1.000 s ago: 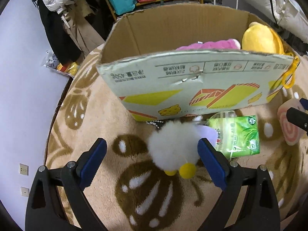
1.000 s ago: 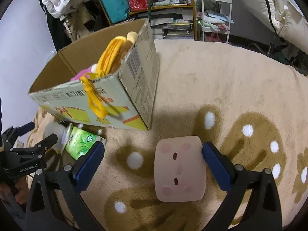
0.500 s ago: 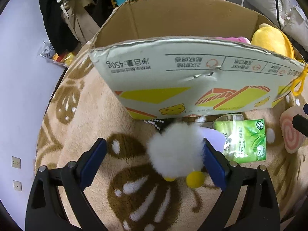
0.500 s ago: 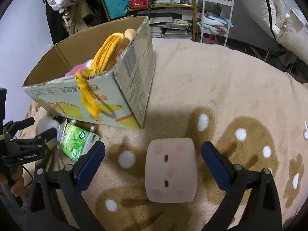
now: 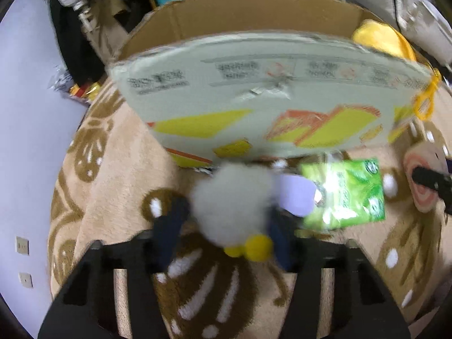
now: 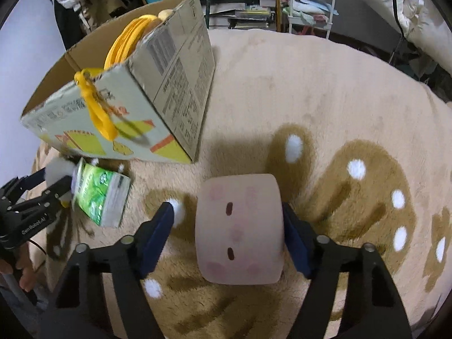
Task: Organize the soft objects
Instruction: 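Move the left tool onto the white chick plush while the right tool closes on the pink cube plush, then lift the white chick with the left tool while the right tool lifts the pink cube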
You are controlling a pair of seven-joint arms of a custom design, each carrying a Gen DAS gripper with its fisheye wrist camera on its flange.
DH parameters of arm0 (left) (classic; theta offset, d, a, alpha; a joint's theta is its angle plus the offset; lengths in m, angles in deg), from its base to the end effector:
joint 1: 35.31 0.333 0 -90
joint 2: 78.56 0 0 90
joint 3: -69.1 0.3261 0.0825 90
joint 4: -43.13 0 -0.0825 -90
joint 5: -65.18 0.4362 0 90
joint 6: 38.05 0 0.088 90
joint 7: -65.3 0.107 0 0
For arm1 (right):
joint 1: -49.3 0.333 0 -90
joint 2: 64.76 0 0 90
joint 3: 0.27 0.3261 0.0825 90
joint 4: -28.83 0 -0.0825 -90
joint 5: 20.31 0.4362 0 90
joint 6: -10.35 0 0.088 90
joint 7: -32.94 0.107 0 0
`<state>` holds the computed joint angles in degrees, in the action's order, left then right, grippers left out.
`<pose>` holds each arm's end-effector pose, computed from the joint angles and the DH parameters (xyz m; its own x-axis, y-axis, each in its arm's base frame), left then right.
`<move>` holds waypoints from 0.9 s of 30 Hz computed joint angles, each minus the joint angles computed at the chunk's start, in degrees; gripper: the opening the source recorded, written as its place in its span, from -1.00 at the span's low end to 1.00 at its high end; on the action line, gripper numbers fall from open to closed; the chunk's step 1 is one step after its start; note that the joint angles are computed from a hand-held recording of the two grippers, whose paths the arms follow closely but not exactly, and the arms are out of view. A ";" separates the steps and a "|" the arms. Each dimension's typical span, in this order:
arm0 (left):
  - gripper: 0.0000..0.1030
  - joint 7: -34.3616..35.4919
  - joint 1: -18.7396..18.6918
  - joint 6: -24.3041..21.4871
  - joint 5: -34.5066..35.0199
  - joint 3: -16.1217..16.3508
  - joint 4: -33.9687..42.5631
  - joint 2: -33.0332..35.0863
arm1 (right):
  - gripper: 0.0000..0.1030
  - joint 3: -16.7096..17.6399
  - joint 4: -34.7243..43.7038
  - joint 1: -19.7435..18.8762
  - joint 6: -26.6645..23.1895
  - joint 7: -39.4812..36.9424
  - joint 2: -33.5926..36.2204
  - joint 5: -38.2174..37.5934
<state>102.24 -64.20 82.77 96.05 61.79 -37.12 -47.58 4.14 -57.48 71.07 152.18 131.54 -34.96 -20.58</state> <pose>0.6557 -0.4267 0.4055 0.1114 -0.9811 -0.1580 -0.9118 -0.0377 -0.4088 0.7111 0.3379 0.3998 0.3065 -0.9467 -0.0986 -0.8732 -0.2385 -0.4250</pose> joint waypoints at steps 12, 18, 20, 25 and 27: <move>-0.53 -1.10 -0.70 0.80 2.03 0.49 -1.41 -1.12 | -0.08 -0.40 -2.46 0.22 1.66 1.79 -1.82 -1.20; -0.63 -5.38 -0.49 4.31 4.18 0.08 -6.58 -5.67 | -0.14 0.50 -4.51 -0.03 5.95 0.08 -3.52 0.00; -0.84 -6.83 0.08 5.38 4.11 -0.36 -8.50 -7.32 | -0.14 1.25 -5.97 -0.43 8.34 -1.10 -4.69 0.99; -0.85 -8.53 1.49 8.45 4.28 -1.33 -11.39 -9.54 | -0.14 2.79 -8.58 -1.13 13.04 -4.02 -7.23 3.91; -0.85 -8.93 2.15 9.77 3.61 -1.51 -11.84 -9.58 | -0.14 2.72 -8.84 -0.91 13.48 -4.44 -7.63 4.16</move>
<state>93.31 -62.05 92.54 99.67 60.28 -48.96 -57.15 6.86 -66.33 70.15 165.66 127.09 -42.58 -16.42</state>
